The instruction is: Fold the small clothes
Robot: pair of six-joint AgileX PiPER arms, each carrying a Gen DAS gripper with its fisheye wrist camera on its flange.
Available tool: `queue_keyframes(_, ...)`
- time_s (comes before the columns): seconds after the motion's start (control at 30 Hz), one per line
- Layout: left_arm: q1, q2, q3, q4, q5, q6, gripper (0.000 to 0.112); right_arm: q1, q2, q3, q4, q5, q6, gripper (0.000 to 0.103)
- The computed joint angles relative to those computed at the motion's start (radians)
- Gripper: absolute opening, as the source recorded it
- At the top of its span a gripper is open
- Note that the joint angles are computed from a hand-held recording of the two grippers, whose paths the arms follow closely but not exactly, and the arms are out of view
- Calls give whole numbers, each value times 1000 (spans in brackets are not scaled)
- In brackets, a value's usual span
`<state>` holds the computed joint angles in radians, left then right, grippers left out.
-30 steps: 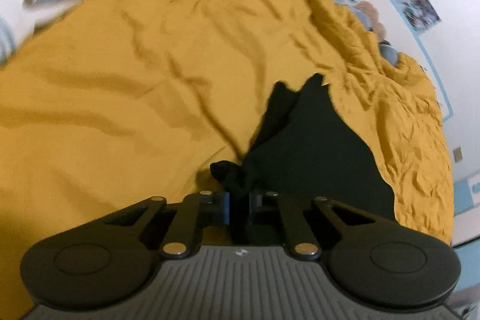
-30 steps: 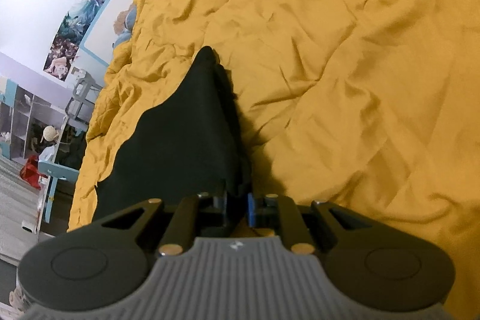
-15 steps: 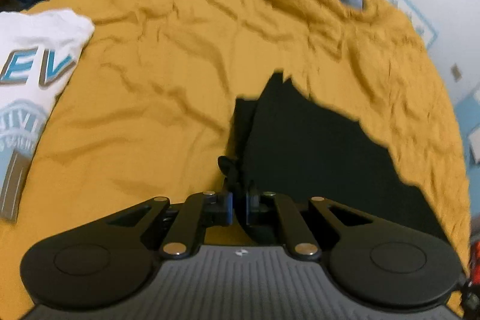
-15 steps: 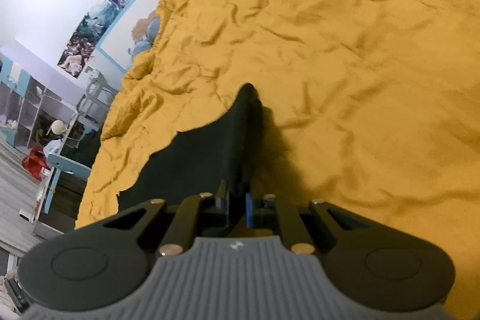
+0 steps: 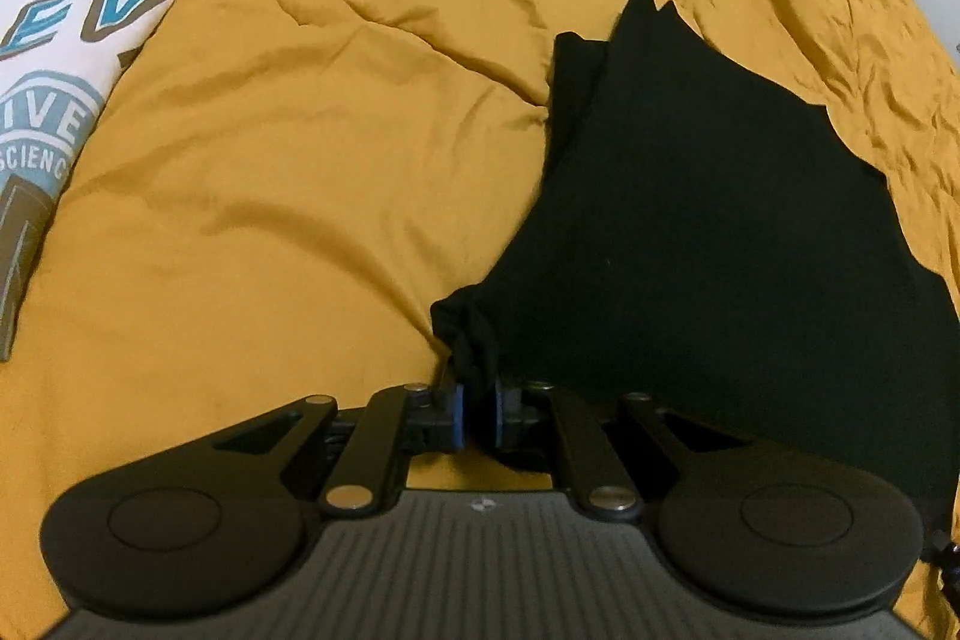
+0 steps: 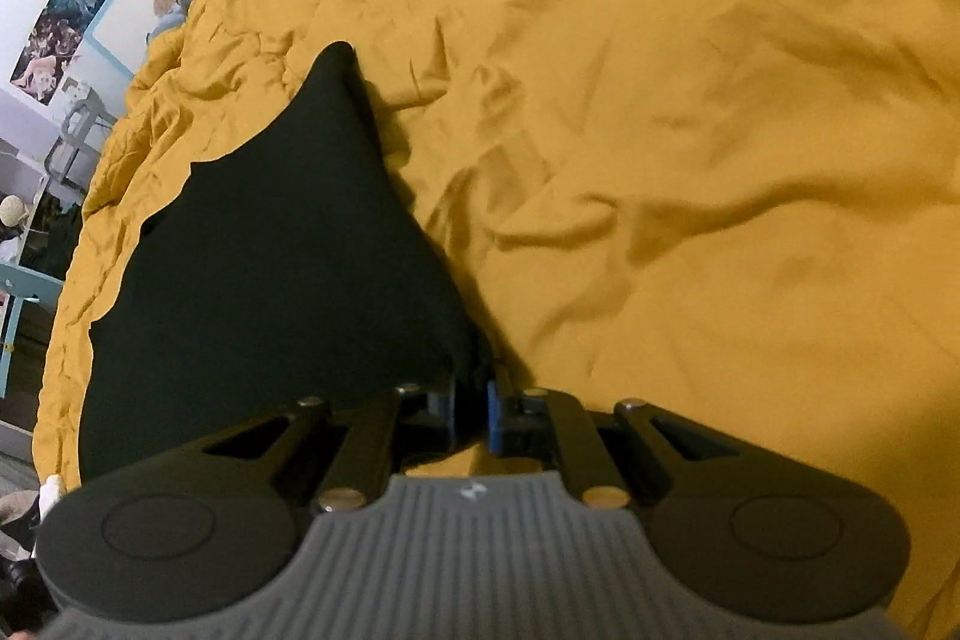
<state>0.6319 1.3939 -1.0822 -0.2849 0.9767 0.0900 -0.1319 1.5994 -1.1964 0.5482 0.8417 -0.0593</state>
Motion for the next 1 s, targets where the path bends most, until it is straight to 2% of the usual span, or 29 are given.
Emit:
queue_keyframes(0.13, 10, -4, -25, 28, 51, 27, 19, 4, -16, -20, -36, 26, 4, 2)
queue_keyframes(0.33, 24, -3, -61, 52, 114, 63, 23, 7, -29, -31, -78, 40, 7, 3)
queue_keyframes(0.47, 19, -4, -94, 92, 159, 76, 24, 24, -70, -51, -261, 34, 97, 0)
queue_keyframes(0.53, -12, -12, -123, 162, 174, 51, 24, -22, -87, -58, -214, 47, 42, 0)
queue_keyframes(0.63, -65, -32, -152, 303, 146, -11, 24, -61, -98, -82, -177, 63, -19, 4)
queue_keyframes(0.7, -46, -27, -183, 298, 134, -11, 24, -65, -95, -96, -155, 62, -48, 5)
queue_keyframes(0.73, -20, -18, -207, 250, 137, 18, 24, -64, -89, -103, -143, 62, -56, 6)
queue_keyframes(0.8, -11, -2, -245, 205, 147, 40, 24, -51, -76, -120, -123, 59, -63, 22)
queue_keyframes(0.93, -72, 36, -308, 197, 128, 43, 28, 26, -35, -170, -122, 46, -63, 35)
queue_keyframes(1.0, -102, 59, -339, 180, 120, 42, 28, 60, 3, -210, -117, 46, -64, 45)
